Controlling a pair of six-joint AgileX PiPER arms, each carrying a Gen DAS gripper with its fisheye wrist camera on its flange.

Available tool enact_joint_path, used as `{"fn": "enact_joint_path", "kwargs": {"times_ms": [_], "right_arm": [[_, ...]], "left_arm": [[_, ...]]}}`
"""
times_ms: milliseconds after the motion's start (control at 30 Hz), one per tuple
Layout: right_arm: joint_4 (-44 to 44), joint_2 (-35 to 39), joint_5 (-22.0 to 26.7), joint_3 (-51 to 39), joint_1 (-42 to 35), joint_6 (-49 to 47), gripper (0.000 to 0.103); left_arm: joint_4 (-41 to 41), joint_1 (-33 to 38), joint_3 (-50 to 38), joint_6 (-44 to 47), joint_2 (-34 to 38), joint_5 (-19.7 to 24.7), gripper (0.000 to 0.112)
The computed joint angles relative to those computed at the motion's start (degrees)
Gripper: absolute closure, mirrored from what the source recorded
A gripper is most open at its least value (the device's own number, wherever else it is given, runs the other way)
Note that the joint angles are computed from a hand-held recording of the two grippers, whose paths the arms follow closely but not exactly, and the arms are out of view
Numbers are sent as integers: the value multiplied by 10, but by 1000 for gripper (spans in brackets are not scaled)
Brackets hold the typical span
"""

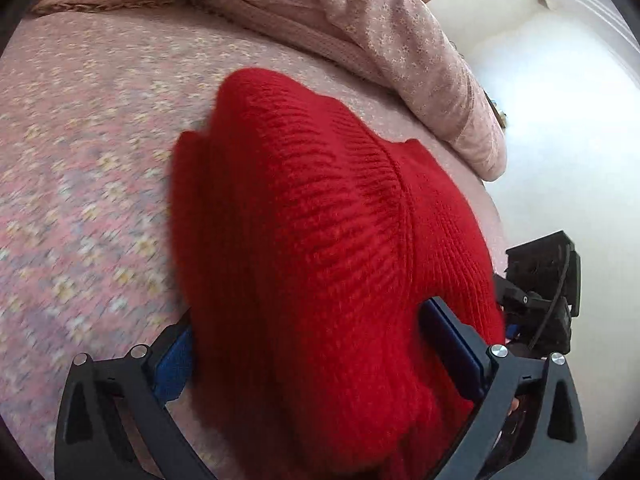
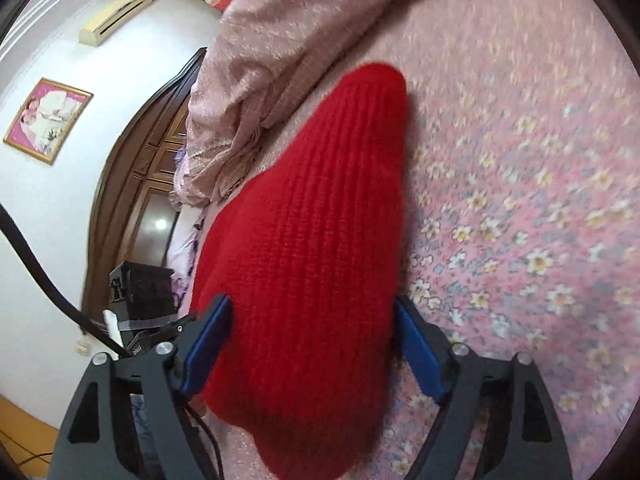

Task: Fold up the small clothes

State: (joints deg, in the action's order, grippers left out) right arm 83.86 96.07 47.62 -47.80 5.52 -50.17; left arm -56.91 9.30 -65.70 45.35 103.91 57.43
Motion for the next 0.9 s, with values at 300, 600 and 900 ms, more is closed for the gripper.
{"fn": "enact_joint_path", "kwargs": {"times_ms": [300,600,900], "right_arm": [[82,5,-23,11,26,-70,40],[-50,-115,-52,0,-2,26,46],[-101,-191,108,61,-274,-16,45]], "left_arm": [[-51,28,9,7,4,45,60],[-28,-72,12,-58,-87,-36,65],[72,-281,-43,-215,-100,-174,65]]}}
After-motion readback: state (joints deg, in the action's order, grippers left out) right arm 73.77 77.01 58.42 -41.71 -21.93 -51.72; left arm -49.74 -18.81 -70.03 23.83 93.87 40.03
